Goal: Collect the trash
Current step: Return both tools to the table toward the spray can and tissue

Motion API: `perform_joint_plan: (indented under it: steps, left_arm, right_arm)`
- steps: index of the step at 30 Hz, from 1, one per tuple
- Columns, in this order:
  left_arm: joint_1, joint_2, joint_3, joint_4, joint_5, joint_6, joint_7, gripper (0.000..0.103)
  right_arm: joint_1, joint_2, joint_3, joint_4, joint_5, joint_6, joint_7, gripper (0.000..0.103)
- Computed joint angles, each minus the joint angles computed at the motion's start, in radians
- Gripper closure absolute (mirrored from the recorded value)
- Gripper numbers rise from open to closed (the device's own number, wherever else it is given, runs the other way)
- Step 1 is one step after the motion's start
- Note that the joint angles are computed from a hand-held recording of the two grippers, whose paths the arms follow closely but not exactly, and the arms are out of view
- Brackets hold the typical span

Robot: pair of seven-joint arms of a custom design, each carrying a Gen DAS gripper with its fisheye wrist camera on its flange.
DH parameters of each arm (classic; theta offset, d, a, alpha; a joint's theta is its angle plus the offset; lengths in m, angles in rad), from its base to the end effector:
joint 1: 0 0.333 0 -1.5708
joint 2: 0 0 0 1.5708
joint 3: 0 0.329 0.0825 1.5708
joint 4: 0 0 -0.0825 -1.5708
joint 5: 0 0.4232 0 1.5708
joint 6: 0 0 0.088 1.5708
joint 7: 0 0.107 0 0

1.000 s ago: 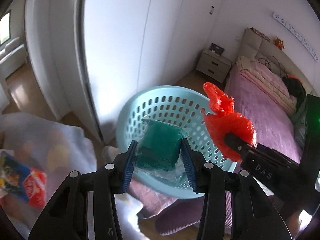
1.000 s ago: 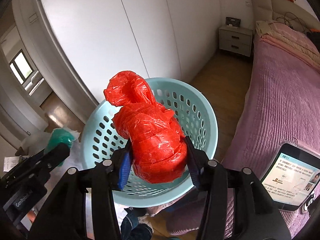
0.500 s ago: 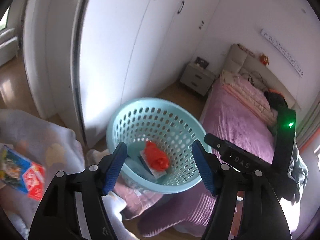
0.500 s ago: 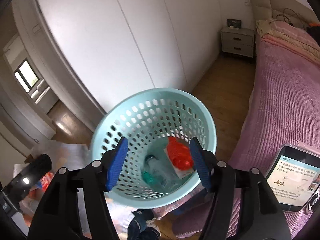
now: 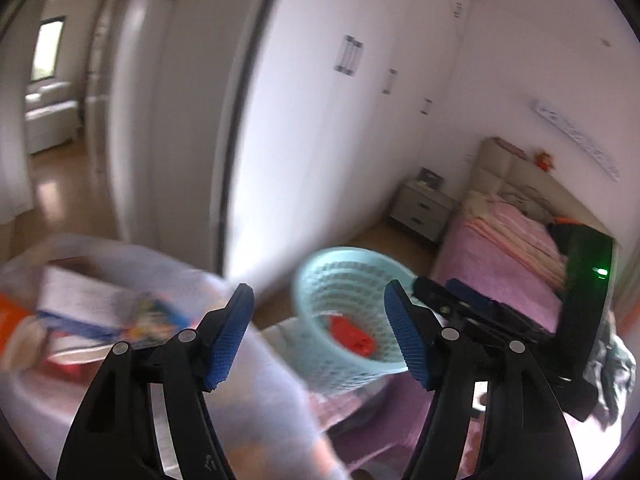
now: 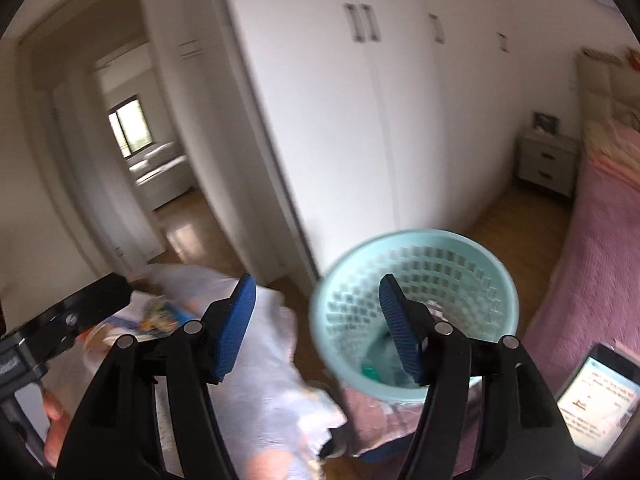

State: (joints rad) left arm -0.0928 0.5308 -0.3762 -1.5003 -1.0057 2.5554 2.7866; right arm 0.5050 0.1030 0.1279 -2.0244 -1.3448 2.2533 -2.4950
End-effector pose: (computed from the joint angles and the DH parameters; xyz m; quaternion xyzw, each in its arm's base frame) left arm 0.7219 -0.2906 0.4267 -0.3073 0.8153 -0.4900 0.0265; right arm 0.5254 0.3502 0.4214 -0.3555 0.7866 -0.3719 0.3413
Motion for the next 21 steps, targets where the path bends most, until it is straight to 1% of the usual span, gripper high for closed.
perform_joint_plan:
  steps: [2, 5, 7, 8, 10, 11, 12, 14, 15, 16, 17, 19, 21]
  left_arm:
    - [0.017, -0.016, 0.011, -0.019, -0.015, 0.032, 0.001, 0.037]
    - [0.035, -0.023, 0.038, -0.031, -0.009, 0.072, -0.035, 0.037]
    - [0.037, -0.016, 0.064, -0.029, 0.02, 0.104, -0.087, 0.037]
    - [0.033, -0.011, 0.082, -0.026, 0.047, 0.124, -0.129, 0.037]
    - [0.034, 0.001, 0.105, -0.023, 0.092, 0.16, -0.19, 0.037]
    - [0.04, 0.006, 0.107, -0.02, 0.111, 0.166, -0.206, 0.037]
    - [0.037, 0.015, 0.121, -0.015, 0.145, 0.174, -0.238, 0.037]
    - [0.032, 0.036, 0.145, 0.0, 0.206, 0.184, -0.308, 0.037]
    - [0.041, 0.044, 0.148, 0.006, 0.224, 0.182, -0.33, 0.037]
    - [0.03, 0.06, 0.169, 0.021, 0.262, 0.176, -0.39, 0.037]
    - [0.034, 0.067, 0.174, 0.021, 0.285, 0.177, -0.418, 0.037]
    - [0.011, 0.084, 0.213, 0.032, 0.355, 0.178, -0.527, 0.037]
    - [0.008, 0.096, 0.225, 0.036, 0.398, 0.172, -0.61, 0.037]
  right_arm:
    - [0.009, 0.04, 0.003, 0.046, -0.037, 0.031, -0.018, 0.042]
    - [0.028, 0.111, -0.005, 0.121, -0.077, 0.092, -0.061, 0.042]
    - [0.04, 0.163, -0.017, 0.177, -0.074, 0.137, -0.111, 0.042]
    - [0.049, 0.194, -0.024, 0.213, -0.06, 0.149, -0.146, 0.042]
    - [0.07, 0.235, -0.042, 0.256, -0.037, 0.163, -0.175, 0.042]
    - [0.074, 0.25, -0.052, 0.269, -0.031, 0.194, -0.176, 0.042]
    - [0.075, 0.276, -0.059, 0.298, -0.012, 0.23, -0.186, 0.042]
    - [0.085, 0.314, -0.074, 0.326, 0.019, 0.275, -0.199, 0.042]
    - [0.091, 0.331, -0.08, 0.338, 0.032, 0.3, -0.209, 0.042]
    - [0.096, 0.354, -0.082, 0.357, 0.051, 0.327, -0.237, 0.042]
    - [0.105, 0.377, -0.084, 0.381, 0.073, 0.332, -0.272, 0.042]
    - [0.131, 0.404, -0.096, 0.403, 0.09, 0.349, -0.303, 0.042]
    - [0.145, 0.44, -0.102, 0.438, 0.121, 0.379, -0.349, 0.042]
